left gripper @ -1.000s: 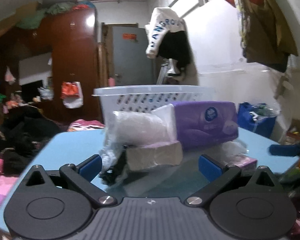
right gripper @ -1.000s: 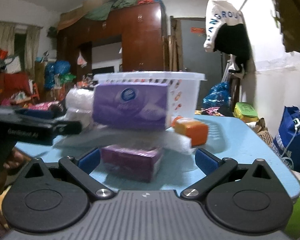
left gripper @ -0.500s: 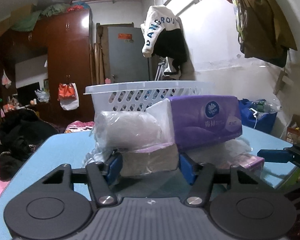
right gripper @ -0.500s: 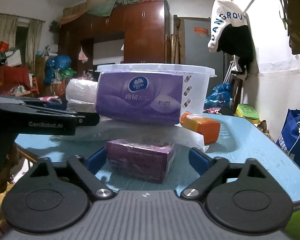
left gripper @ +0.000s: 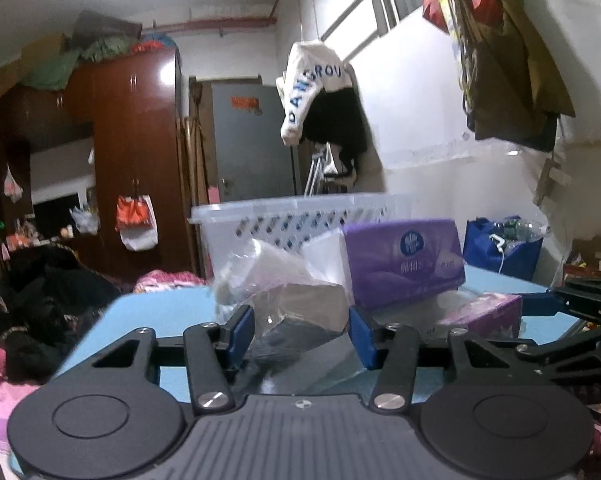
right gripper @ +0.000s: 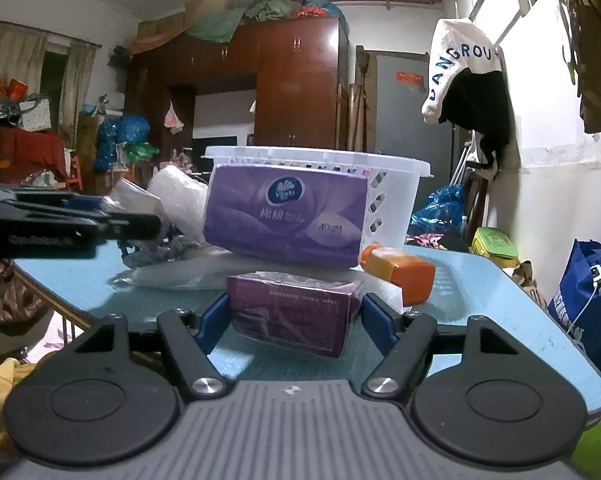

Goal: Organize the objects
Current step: 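Close the right gripper on the small purple box while the left gripper grasps the plastic bag, then carry the purple box and bag over the white basket and release both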

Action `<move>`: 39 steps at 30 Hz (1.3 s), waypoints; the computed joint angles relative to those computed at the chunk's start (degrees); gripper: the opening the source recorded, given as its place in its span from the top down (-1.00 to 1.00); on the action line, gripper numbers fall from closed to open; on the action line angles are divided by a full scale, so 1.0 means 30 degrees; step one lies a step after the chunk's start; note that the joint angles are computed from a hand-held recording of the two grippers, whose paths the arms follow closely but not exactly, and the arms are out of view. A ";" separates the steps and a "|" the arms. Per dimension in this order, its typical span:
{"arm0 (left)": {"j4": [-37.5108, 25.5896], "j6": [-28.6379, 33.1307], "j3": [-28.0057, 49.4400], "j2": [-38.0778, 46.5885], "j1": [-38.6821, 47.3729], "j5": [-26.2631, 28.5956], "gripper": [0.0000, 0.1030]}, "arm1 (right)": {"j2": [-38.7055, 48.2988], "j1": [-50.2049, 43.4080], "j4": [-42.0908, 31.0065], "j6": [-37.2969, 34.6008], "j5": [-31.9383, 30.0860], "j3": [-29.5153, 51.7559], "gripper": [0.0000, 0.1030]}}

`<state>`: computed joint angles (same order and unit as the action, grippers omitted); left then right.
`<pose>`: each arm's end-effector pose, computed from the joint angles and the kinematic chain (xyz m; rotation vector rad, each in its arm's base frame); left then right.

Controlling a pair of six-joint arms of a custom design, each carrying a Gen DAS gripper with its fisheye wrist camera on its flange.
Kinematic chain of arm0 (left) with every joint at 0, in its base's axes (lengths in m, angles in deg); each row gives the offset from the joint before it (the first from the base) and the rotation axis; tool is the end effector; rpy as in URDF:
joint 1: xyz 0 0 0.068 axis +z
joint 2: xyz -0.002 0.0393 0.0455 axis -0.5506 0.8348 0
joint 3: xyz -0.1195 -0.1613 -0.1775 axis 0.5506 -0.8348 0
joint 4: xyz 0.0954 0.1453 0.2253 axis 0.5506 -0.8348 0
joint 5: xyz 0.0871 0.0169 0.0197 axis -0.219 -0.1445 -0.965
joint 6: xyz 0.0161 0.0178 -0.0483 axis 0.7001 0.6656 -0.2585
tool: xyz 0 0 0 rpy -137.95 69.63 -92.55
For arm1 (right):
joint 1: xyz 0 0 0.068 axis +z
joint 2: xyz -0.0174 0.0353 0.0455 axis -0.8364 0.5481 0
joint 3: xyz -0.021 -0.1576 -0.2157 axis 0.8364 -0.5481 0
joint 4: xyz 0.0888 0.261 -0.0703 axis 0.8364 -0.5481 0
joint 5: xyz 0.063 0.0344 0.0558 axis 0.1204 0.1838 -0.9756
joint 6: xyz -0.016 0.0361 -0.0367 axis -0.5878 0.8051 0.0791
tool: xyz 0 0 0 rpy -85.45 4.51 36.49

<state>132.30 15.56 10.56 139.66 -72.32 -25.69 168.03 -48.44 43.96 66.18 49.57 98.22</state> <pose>0.1870 -0.1245 0.0835 0.1337 1.7360 0.0405 0.2421 0.0473 0.0549 -0.4826 1.7323 0.3145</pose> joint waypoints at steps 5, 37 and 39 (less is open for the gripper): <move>0.0281 0.0493 -0.0286 -0.0939 -0.0014 -0.0020 -0.07 | -0.0629 -0.0255 -0.0564 0.0120 -0.0587 -0.0054 -0.43; -1.0621 -0.0562 0.5289 -0.7704 0.6230 0.7290 -0.07 | -0.7600 -0.2582 -1.0353 0.1780 -0.2556 0.5342 -0.43; -1.2062 -0.0548 0.7618 -0.6360 0.6617 0.7761 -0.07 | -0.6922 -0.1896 -1.1833 0.1624 -0.1693 0.7395 -0.43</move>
